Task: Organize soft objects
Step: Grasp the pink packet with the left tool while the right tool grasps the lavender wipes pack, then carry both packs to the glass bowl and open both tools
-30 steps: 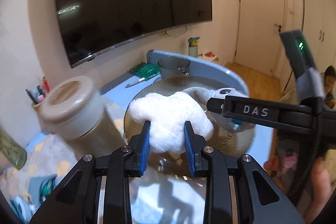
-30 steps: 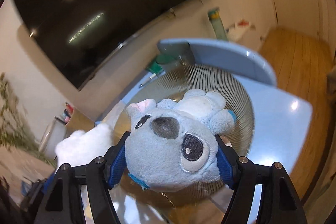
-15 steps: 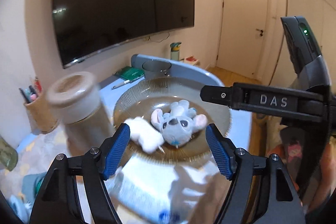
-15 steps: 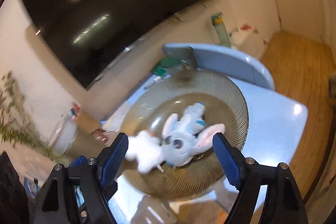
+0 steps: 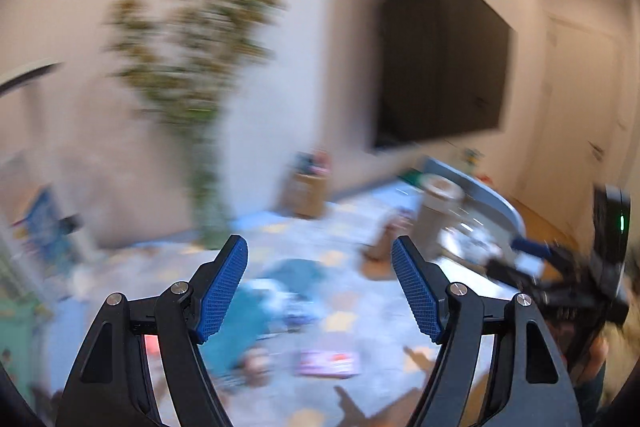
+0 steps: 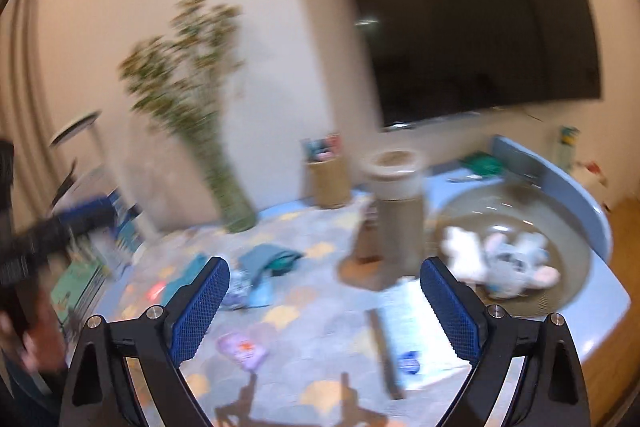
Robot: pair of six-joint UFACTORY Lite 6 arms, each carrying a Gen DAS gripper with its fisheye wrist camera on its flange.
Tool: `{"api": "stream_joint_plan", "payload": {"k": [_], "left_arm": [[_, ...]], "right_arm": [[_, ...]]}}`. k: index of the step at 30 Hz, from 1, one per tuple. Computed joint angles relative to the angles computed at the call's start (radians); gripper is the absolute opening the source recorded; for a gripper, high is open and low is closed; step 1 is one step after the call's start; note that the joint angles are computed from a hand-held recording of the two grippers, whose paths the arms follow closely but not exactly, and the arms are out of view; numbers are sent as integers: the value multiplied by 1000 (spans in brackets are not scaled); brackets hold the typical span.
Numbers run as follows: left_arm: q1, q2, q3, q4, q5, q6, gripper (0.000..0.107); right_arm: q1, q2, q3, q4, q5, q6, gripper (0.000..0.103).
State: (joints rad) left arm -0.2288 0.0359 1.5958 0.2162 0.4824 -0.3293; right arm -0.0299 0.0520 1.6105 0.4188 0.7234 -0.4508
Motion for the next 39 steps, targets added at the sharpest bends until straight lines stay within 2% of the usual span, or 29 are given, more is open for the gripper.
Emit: {"api": "stream_joint_plan", "payload": {"k": [3, 5, 6, 12, 14, 15, 17, 20, 21, 23, 25, 27, 28, 30, 32, 33, 35, 39], "left_arm": [[143, -139, -114, -93, -23, 100, 74], [224, -210, -211, -121, -51, 137, 88], [275, -236, -272, -180, -70, 188, 90], [471, -151, -515, -803, -151, 757, 89], [490, -66, -555, -985, -181, 932, 89], [503, 0, -546, -1020, -199, 969, 87], [515, 106, -507, -964, -228, 925, 81], [528, 231, -433, -768, -237, 743, 80], [526, 287, -385, -671, -224, 650, 79], [514, 332, -363, -462, -260, 460, 76], [529, 415, -269, -343, -244, 377, 76], [552, 477, -178, -391, -218, 434, 76], [568, 521, -113, -478, -192, 522, 76], [589, 639, 57, -568, -80, 652, 76], [583, 725, 160, -498, -55, 646, 62], [581, 768, 214, -488, -29, 663, 59], [586, 820, 281, -526, 19, 716, 49], [581, 855, 317, -572, 42, 796, 49]], "right_arm": [[127, 17, -29, -70, -39, 63, 96], [199, 49, -50, -129, -61, 109, 96], [220, 57, -67, -140, -64, 116, 96], [327, 219, -129, -271, -103, 207, 96], [345, 274, -134, -298, -108, 213, 96], [345, 302, -136, -297, -111, 197, 96], [348, 346, -143, -302, -120, 172, 96], [361, 382, -150, -357, -136, 169, 96], [363, 394, -151, -370, -144, 161, 96], [371, 416, -146, -408, -147, 181, 96], [370, 451, -119, -440, -141, 205, 96], [360, 495, -83, -440, -129, 206, 96], [355, 510, -70, -428, -125, 196, 96], [347, 534, -45, -413, -119, 176, 96], [345, 559, -22, -400, -110, 154, 91], [342, 574, -8, -381, -100, 127, 84], [344, 573, -12, -363, -109, 98, 83], [350, 605, 31, -334, -103, 49, 83]]}}
